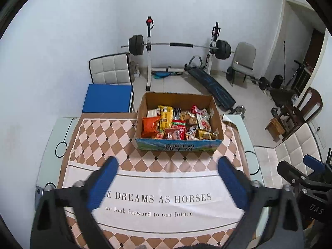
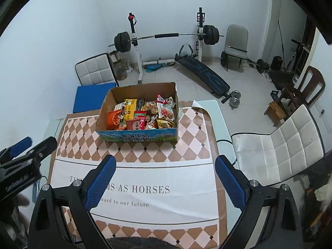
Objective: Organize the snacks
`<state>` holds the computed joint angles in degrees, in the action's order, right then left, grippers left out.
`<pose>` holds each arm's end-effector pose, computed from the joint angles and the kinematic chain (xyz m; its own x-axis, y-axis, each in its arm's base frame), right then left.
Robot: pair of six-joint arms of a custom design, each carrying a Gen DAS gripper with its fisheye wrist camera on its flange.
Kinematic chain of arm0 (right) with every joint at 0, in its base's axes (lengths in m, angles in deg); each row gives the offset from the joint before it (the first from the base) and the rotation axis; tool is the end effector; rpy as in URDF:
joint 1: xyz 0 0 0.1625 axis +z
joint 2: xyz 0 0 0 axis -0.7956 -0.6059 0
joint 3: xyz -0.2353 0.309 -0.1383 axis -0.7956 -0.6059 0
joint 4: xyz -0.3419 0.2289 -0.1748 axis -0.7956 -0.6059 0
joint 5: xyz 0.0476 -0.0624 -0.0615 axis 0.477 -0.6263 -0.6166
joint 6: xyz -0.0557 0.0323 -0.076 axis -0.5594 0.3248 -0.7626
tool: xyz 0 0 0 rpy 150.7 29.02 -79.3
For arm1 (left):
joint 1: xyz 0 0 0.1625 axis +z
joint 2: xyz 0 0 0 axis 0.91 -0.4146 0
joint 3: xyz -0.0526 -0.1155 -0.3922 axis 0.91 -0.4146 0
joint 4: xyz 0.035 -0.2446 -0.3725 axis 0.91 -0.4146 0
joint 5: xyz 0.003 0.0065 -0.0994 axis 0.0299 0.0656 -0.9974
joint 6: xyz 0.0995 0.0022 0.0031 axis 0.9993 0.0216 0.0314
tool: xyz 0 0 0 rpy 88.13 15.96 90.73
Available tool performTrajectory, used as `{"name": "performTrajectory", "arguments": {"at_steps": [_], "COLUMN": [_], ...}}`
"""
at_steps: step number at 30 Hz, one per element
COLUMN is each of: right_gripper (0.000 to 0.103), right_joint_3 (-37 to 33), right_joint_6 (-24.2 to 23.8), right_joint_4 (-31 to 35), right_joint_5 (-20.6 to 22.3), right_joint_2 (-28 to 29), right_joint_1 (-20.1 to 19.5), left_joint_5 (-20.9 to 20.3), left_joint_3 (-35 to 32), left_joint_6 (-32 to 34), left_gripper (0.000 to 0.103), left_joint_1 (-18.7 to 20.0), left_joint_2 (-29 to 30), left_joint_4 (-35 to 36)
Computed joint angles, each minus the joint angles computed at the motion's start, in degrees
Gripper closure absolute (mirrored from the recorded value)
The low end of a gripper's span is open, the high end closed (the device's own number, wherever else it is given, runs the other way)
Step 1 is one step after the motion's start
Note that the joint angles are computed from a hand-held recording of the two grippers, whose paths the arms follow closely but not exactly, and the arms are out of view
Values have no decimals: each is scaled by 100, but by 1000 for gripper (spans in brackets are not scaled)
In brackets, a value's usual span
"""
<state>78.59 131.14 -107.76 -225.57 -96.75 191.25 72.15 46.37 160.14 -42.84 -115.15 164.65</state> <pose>0.4794 -0.3608 0.4442 -0.7173 0.3510 0.6019 -0.1664 0.7526 -0.6372 -0.4877 -0.4227 0.4496 -0.7084 0.3090 -0.6346 0.5936 0.7472 -0.2988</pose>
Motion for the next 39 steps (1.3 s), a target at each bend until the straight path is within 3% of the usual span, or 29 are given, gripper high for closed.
{"name": "performTrajectory", "arguments": {"at_steps": [10,20,39], "right_gripper": [2,2,1], "right_joint_3": [-51,58,142], "right_joint_6": [-120,-351,-930], "right_joint_4": [-119,-440,-1154], "right_joint_5": [-302,-590,-852], "right_joint_2": [120,205,288], "right_joint_1": [62,-160,-516], "left_joint_5": [-209,-507,-503], "left_joint_3": [-73,-21,-183], "left_joint_6": [34,390,521], "left_gripper": [2,2,2], "left_joint_1": [37,115,331], "left_joint_2": [19,136,323], "left_joint_4": [-67,-348,-492]}}
